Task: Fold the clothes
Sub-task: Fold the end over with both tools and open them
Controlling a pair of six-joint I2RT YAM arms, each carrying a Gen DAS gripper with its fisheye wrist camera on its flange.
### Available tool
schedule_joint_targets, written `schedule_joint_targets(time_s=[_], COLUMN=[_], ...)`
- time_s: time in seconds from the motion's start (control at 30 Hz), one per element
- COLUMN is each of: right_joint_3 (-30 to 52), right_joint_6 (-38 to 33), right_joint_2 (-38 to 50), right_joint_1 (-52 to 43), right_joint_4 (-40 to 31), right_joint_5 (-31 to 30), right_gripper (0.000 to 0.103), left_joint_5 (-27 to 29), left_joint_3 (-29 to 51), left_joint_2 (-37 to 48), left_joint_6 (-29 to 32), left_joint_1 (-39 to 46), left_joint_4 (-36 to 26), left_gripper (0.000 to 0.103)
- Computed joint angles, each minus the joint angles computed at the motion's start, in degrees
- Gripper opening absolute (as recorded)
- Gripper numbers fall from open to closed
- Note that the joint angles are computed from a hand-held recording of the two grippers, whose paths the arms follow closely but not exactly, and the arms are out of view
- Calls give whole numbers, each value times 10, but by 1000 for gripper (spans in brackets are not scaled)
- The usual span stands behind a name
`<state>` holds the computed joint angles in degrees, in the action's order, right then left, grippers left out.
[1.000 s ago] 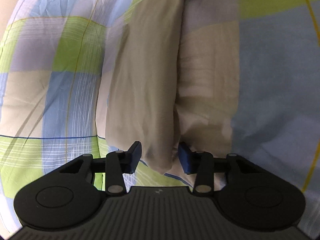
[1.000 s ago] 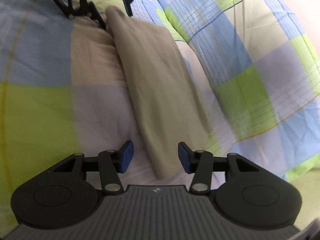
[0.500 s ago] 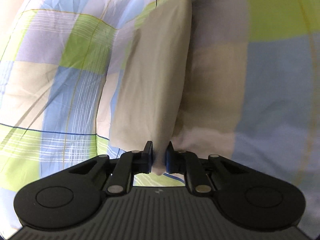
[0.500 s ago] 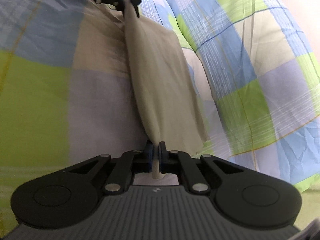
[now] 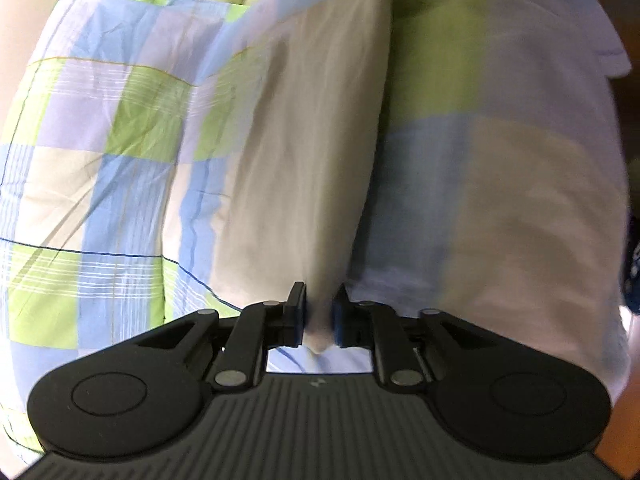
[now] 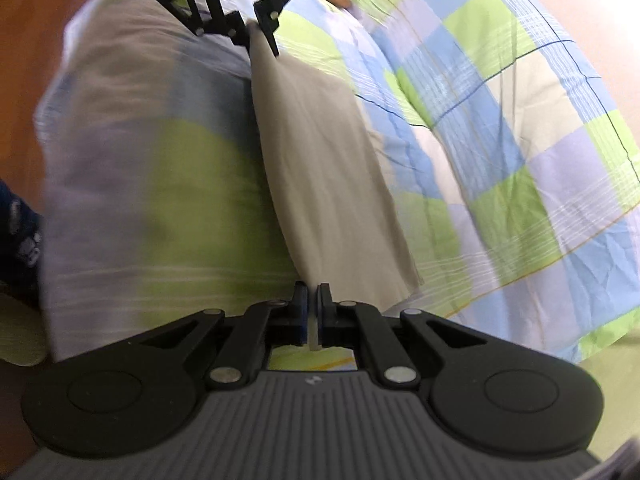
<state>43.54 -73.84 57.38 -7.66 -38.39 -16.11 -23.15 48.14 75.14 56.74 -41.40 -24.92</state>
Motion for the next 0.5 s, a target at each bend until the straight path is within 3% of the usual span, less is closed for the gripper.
schedule_joint_targets(time_s=[0.1, 0.13, 0.17, 0.23, 0.3, 0.4, 0.5], right_joint_3=[8, 11, 15, 52, 93, 172, 214], right_joint_6=[35, 55, 75, 162, 249, 430, 634], right_joint_2=[-6, -10, -12, 9, 31, 100, 194], right_joint_1=[13, 19, 23, 16, -5, -50, -61], right_joint_4=[-55, -73, -89, -126, -162, -179, -106], right_joint_5=[30, 44, 56, 80, 81, 6, -96], right_gripper=[6, 8, 11, 19, 19, 19, 12], left_joint_5=[-13, -16, -21, -11, 22, 146, 212], left_joint_3=[16, 29, 48, 118, 189, 331, 416], left_joint_2=[-3, -7, -10, 8, 43, 141, 226], left_joint_6=[-16, -37, -69, -160, -244, -401, -480], left_joint_1=[-1, 6, 18, 55, 85, 137, 153], left_joint_4=[-40, -67, -101, -183, -228, -257, -255], left_gripper=[31, 38, 45, 45, 45, 45, 46])
